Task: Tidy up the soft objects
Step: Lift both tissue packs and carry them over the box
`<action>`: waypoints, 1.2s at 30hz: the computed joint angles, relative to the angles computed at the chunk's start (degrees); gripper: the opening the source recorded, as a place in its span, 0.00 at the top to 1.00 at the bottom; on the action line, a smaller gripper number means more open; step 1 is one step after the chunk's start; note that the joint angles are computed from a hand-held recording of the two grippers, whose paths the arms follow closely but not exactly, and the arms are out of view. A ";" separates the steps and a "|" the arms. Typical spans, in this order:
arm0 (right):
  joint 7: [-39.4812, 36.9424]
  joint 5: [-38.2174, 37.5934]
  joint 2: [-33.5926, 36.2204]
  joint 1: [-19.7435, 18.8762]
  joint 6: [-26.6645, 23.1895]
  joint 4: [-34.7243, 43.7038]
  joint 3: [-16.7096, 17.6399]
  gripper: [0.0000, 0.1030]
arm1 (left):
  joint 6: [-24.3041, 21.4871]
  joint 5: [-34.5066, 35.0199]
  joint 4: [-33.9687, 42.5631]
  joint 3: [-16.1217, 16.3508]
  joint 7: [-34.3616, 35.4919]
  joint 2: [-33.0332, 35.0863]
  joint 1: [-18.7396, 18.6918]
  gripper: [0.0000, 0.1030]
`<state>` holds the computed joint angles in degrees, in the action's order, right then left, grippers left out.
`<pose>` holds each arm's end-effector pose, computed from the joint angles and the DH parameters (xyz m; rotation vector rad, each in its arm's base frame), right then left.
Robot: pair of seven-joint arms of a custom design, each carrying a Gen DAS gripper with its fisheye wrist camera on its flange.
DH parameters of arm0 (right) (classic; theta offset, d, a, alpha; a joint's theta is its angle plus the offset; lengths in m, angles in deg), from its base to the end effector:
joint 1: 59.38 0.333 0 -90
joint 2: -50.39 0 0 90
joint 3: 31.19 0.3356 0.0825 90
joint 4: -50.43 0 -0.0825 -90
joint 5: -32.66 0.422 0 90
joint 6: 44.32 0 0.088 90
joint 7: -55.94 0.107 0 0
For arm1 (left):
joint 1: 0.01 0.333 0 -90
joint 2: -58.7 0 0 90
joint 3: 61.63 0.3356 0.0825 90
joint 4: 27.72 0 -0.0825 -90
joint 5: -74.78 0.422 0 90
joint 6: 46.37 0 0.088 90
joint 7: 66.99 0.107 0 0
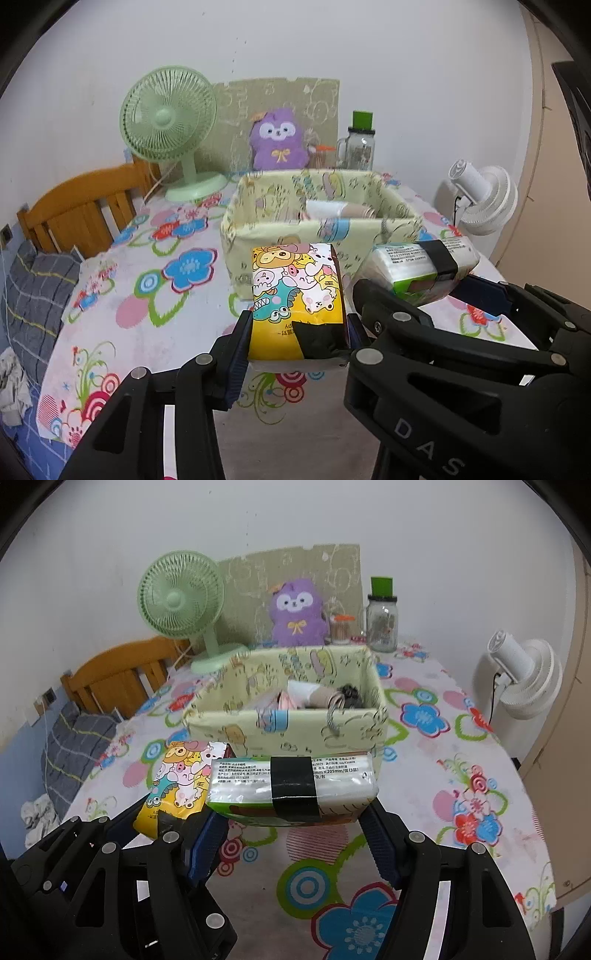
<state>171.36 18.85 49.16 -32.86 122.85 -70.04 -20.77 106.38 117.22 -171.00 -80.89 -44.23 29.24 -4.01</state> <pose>0.4873 0.3859 0.5279 -1.9567 1.2772 -0.4299 0.4149 -0.2128 0.5189 -1.8116 1.4985 -0.7124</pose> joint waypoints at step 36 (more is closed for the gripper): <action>3.39 -4.93 -0.22 -3.02 -0.75 7.62 0.96 0.29 | 0.27 3.14 9.25 0.04 2.84 2.44 2.32 0.51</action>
<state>174.75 13.92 48.94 -35.89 122.11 -62.42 -19.81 106.65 120.36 -161.75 -80.86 -41.38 31.67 -1.69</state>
